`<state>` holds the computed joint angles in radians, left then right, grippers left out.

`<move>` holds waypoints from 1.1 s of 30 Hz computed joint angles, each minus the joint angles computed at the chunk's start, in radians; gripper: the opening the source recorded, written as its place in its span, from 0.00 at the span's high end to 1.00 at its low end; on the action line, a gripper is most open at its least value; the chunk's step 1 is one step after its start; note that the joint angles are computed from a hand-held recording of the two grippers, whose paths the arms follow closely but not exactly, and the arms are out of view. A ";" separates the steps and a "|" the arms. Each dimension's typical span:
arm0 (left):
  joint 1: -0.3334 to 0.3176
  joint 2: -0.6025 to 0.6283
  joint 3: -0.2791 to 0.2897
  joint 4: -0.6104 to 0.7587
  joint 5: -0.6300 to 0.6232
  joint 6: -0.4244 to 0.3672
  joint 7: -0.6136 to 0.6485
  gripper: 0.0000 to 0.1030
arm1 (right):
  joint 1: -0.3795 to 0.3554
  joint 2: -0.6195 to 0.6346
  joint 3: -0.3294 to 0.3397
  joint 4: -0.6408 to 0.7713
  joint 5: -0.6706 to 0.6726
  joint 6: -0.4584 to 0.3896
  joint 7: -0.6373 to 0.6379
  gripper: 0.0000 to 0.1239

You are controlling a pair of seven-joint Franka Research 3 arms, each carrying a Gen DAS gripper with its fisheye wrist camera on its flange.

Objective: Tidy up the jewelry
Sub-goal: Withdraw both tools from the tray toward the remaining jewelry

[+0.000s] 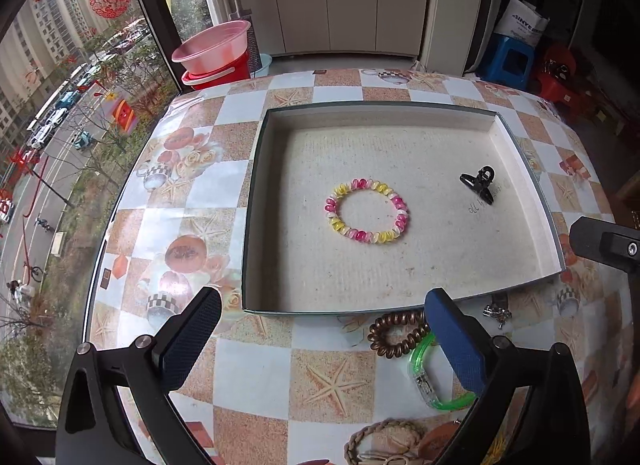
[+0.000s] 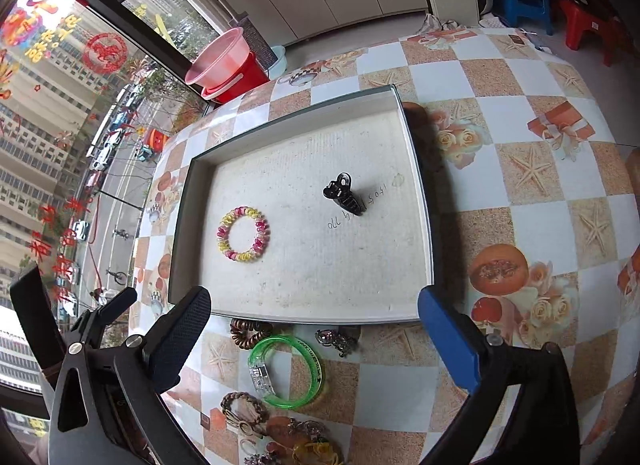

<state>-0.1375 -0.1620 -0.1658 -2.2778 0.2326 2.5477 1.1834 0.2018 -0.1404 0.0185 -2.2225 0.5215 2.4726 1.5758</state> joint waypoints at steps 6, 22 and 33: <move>-0.040 -0.184 0.032 -0.189 -0.103 -0.044 0.053 0.00 | 0.001 -0.153 0.027 -0.142 -0.055 -0.068 0.119 0.17; -0.059 -0.242 0.082 -0.299 -0.229 -0.074 0.203 0.00 | 0.029 -0.396 0.115 -0.408 -0.216 -0.202 0.452 0.17; -0.082 -0.219 0.080 -0.292 -0.259 -0.014 0.368 0.00 | 0.042 -0.367 0.130 -0.401 -0.290 -0.171 0.555 0.17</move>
<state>-0.2198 -0.3811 -0.0862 -2.5703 -0.0260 2.5336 1.5514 0.2440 -0.5073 0.1485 -2.6233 0.2316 2.3011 2.1308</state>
